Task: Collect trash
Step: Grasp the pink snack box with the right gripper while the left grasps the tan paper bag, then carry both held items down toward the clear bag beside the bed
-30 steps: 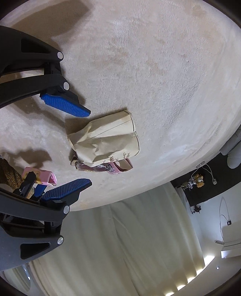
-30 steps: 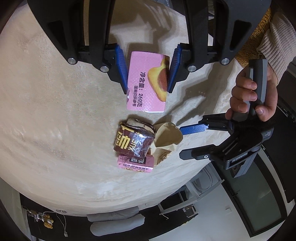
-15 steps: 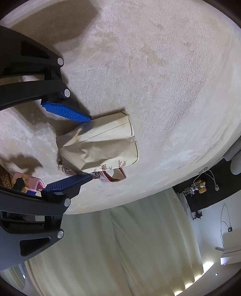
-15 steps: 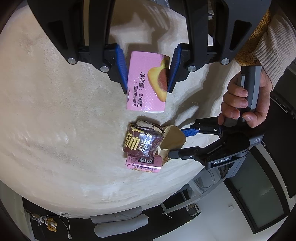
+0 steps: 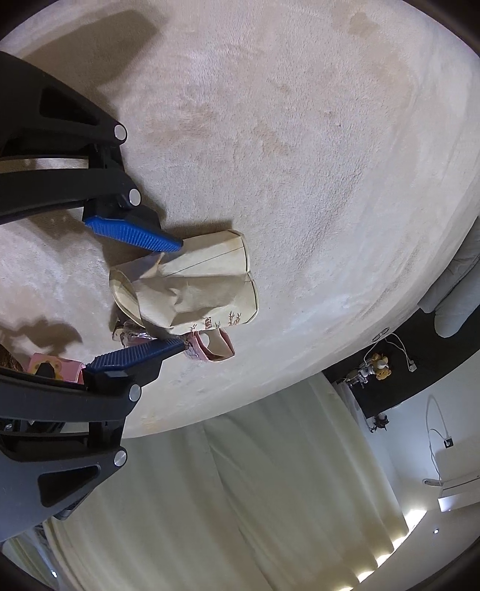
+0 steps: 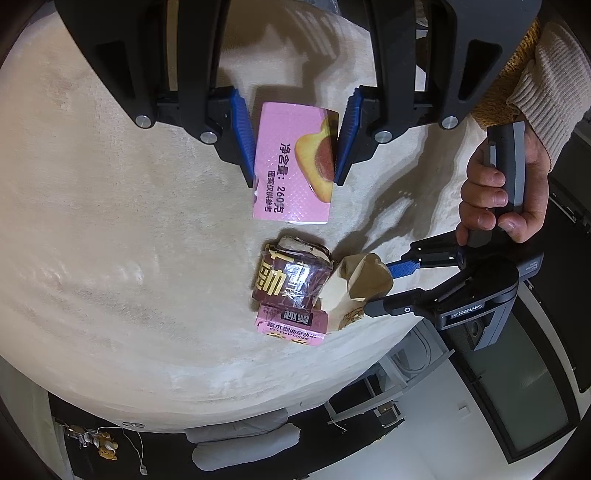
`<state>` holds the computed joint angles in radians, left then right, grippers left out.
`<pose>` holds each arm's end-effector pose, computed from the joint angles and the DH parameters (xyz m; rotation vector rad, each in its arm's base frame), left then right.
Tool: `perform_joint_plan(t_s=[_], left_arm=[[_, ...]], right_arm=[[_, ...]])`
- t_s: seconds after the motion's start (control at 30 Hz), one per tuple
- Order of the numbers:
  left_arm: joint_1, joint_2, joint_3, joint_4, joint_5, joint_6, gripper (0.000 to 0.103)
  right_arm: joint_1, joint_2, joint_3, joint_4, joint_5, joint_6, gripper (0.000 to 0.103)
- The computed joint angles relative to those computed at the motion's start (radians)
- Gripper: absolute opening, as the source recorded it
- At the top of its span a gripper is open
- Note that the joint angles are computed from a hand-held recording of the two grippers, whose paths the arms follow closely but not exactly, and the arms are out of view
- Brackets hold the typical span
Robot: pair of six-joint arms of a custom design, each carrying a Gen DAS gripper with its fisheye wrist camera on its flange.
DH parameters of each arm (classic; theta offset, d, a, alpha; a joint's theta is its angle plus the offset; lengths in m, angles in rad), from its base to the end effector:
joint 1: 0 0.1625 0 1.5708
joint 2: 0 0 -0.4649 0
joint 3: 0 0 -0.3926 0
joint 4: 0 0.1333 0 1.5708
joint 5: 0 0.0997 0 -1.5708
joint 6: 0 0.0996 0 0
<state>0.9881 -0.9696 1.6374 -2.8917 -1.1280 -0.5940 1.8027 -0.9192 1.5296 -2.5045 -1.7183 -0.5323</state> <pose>-0.2411 -0.6856 0.2919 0.2376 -2.9004 1.1800 0.2831 -0.6827 0.2454 1.0549 -2.7193 0.4380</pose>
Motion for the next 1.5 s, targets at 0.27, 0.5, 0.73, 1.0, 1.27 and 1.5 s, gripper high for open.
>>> perform_joint_plan(t_s=[0.27, 0.5, 0.73, 1.0, 1.27, 1.5], left_arm=[[-0.039, -0.035, 0.07, -0.038, 0.073, -0.001, 0.047], [-0.076, -0.055, 0.111, -0.061, 0.123, -0.001, 0.047], [-0.104, -0.074, 0.149, -0.099, 0.144, 0.012, 0.047], [-0.143, -0.087, 0.21, -0.172, 0.163, 0.032, 0.047], [-0.211, -0.11, 0.311, -0.262, 0.206, 0.023, 0.047], [-0.271, -0.127, 0.394, -0.311, 0.241, 0.003, 0.047]], right_arm=[[0.002, -0.012, 0.021, -0.021, 0.001, -0.005, 0.042], [0.003, -0.029, 0.047, -0.05, -0.001, -0.014, 0.042], [0.006, -0.057, 0.091, -0.088, 0.0, -0.026, 0.042], [0.004, -0.112, 0.161, -0.136, 0.014, -0.044, 0.042], [-0.005, -0.171, 0.232, -0.158, 0.033, -0.034, 0.042], [-0.009, -0.223, 0.3, -0.174, 0.036, -0.047, 0.042]])
